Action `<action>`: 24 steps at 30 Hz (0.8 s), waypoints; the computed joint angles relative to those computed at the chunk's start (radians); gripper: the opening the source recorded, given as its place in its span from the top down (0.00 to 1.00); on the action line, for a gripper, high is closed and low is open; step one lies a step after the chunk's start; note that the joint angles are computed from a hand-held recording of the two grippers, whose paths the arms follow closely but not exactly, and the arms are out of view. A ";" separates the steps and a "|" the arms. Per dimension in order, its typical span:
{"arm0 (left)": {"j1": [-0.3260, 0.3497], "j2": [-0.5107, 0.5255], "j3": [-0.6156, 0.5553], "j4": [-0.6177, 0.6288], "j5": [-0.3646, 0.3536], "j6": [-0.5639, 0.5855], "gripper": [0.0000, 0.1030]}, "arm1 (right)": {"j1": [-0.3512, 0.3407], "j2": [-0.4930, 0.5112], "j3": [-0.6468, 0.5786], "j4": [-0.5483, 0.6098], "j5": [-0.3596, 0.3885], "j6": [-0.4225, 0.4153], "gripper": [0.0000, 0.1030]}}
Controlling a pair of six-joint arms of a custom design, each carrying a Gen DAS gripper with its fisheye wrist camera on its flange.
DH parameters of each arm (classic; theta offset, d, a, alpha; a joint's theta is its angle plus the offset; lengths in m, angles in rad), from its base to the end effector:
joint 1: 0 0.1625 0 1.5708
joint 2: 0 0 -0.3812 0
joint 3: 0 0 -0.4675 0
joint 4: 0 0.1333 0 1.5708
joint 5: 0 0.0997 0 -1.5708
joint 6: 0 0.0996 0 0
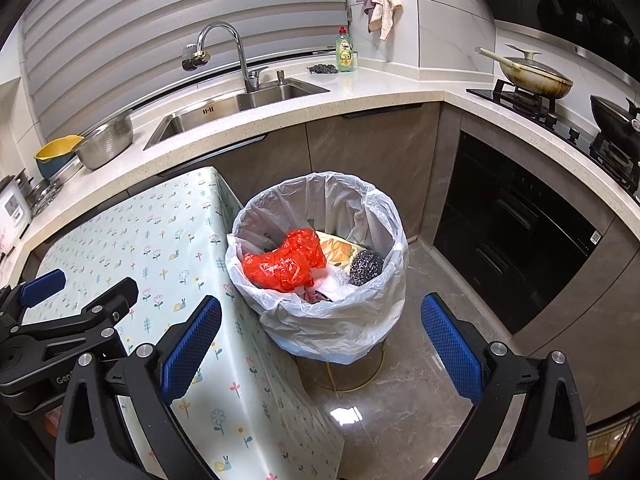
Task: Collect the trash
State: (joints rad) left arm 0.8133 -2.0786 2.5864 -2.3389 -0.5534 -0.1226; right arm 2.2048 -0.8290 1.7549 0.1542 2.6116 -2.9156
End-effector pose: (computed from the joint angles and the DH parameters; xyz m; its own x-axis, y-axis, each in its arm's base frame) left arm -0.0704 -0.3917 0.2433 -0.6095 0.1147 -0.7844 0.5939 0.7215 -0.3560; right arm 0.3192 -0.3541 -0.0215 -0.7487 0.1866 0.6361 -0.3640 0.6862 -0.6298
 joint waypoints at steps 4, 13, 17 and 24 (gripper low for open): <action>0.000 0.000 0.001 0.002 0.006 -0.004 0.07 | -0.003 0.002 0.000 0.004 -0.004 0.005 0.06; -0.002 -0.012 0.005 0.005 0.013 -0.002 0.07 | 0.000 0.006 -0.003 0.007 -0.005 0.011 0.06; -0.001 -0.020 0.004 0.014 0.010 -0.008 0.07 | 0.000 0.005 -0.002 0.003 -0.005 0.006 0.06; 0.000 -0.026 0.002 0.027 0.008 -0.015 0.07 | 0.003 0.019 -0.012 0.003 -0.005 0.006 0.06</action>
State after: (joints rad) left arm 0.8134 -2.1050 2.5885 -2.3124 -0.5455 -0.1379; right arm 2.2081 -0.8103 1.7431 0.1568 2.6068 -2.9097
